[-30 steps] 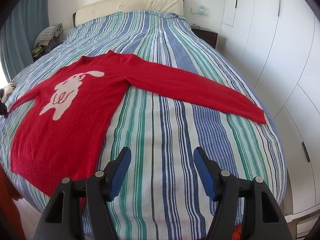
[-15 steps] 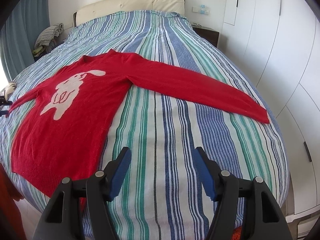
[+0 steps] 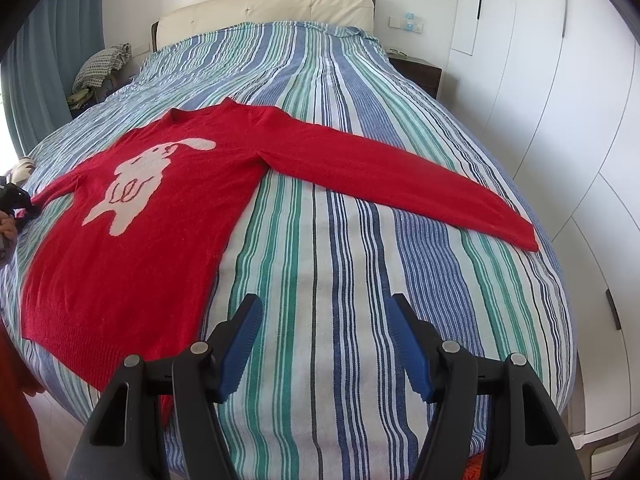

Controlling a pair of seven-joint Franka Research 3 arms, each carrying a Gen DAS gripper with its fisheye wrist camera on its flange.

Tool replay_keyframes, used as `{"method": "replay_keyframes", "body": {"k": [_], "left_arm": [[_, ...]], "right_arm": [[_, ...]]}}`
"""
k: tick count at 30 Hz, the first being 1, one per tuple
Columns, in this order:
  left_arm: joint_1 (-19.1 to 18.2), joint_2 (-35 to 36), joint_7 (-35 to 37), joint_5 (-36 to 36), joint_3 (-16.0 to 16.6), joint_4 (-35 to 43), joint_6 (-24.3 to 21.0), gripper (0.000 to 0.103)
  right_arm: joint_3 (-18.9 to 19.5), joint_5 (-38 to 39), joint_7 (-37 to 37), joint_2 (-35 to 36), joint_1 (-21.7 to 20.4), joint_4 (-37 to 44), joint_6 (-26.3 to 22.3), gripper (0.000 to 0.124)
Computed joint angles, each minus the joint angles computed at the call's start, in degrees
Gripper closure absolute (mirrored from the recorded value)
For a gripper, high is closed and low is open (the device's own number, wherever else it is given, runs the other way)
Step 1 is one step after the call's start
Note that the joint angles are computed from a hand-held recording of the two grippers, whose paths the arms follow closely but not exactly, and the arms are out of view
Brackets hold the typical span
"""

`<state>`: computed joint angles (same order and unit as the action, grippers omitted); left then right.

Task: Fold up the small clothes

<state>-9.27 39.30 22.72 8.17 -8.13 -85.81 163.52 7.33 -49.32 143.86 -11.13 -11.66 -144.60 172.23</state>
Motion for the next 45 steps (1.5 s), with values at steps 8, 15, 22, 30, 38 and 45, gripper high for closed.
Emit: {"method": "replay_keyframes", "body": {"k": [8,15,22,30,38,45], "left_arm": [[7.68,-3.85,10.35,1.17,-9.30,-0.13,-14.61,0.102],[4.18,-6.96,9.37,2.02,-5.77,-1.68,-17.89,0.077],[-2.06,-11.90,-0.12,23.08,3.06,-3.73,-14.89,0.053],[-0.70,0.82,5.09,23.79,4.00,11.48,-35.10,0.060],[1.37,-5.64,3.62,25.15,2.57,4.17,-35.23,0.037],[-2.39,-17.30,4.87,28.27,0.23,-12.02,-23.89,0.019]], "right_arm": [[0.11,-1.49,1.18,0.34,-0.07,0.38,-0.21,0.059],[0.17,-3.82,2.37,0.09,0.30,0.28,0.06,0.059],[-1.58,-0.39,-0.39,1.46,2.49,0.93,-0.64,0.059],[-0.51,-4.68,4.10,-0.31,0.89,0.05,-0.02,0.059],[-0.96,-0.66,3.00,0.17,-0.19,-0.33,1.96,0.059],[1.60,-0.95,6.58,-0.28,-4.74,-1.12,4.98,0.059]]}}
